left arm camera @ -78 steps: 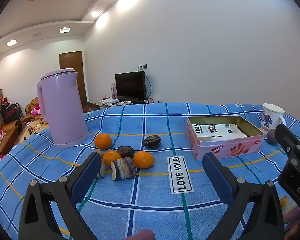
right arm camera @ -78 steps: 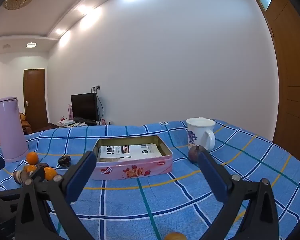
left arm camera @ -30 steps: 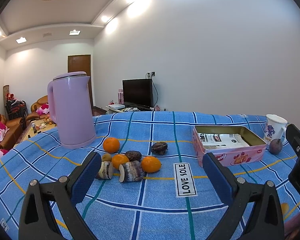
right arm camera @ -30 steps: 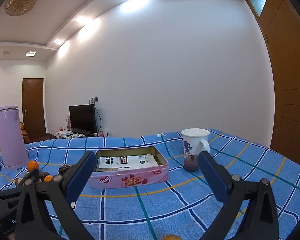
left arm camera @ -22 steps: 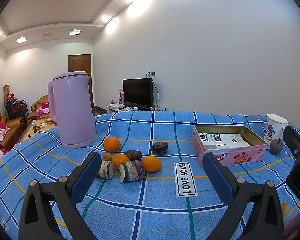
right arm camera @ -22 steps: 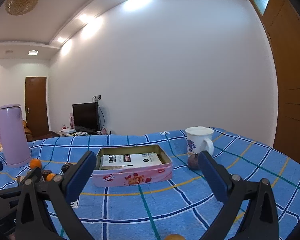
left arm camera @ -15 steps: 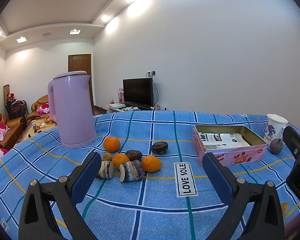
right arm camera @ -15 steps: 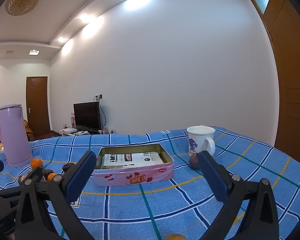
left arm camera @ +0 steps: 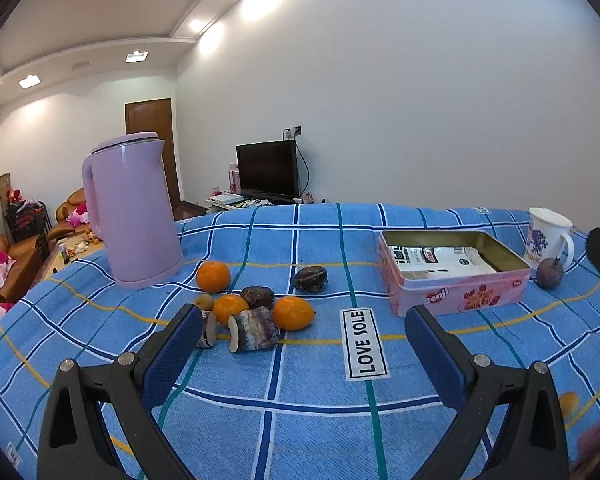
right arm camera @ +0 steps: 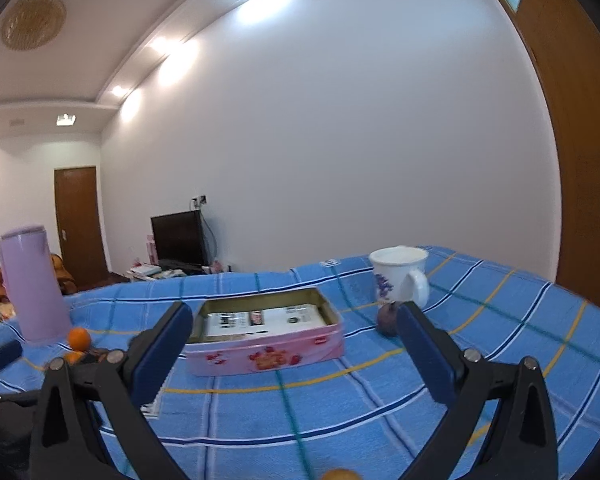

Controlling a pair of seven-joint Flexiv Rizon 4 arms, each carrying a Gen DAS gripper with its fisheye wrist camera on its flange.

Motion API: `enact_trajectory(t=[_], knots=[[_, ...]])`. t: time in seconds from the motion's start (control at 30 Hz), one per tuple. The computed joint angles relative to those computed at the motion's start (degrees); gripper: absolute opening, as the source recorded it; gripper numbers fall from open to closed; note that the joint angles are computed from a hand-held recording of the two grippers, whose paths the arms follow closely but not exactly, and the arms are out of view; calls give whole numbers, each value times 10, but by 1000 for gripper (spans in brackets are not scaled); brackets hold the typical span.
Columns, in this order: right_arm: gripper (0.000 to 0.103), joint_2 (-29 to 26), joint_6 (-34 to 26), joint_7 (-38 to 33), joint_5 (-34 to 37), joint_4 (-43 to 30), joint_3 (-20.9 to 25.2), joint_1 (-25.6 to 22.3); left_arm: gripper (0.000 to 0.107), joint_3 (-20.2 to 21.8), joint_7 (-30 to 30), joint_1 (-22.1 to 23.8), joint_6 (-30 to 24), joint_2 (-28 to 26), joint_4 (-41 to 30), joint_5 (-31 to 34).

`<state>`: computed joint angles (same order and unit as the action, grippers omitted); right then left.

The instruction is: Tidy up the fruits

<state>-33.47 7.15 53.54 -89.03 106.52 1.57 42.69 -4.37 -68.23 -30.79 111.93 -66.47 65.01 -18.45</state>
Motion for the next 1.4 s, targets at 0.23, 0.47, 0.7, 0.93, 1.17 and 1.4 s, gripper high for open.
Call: enact_trajectory(t=[0.23, 0.47, 0.7, 0.93, 1.17, 1.4], knots=[[103, 38, -19, -14, 34, 50, 22, -6, 102, 22, 8, -19, -21, 4, -1, -11], [103, 62, -41, -6, 61, 86, 43, -12, 102, 30, 12, -32, -20, 6, 2, -11], [103, 75, -30, -11, 73, 110, 54, -23, 102, 14, 16, -28, -31, 15, 13, 5], [96, 110, -16, 3, 106, 155, 71, -42, 101, -231, 80, 116, -130, 38, 65, 161], [93, 136, 3, 23, 132, 193, 85, -59, 101, -322, 203, 133, -212, 36, 97, 175], [89, 167, 53, 9, 131, 222, 87, -92, 64, -265, 239, 68, -349, 41, 51, 117]])
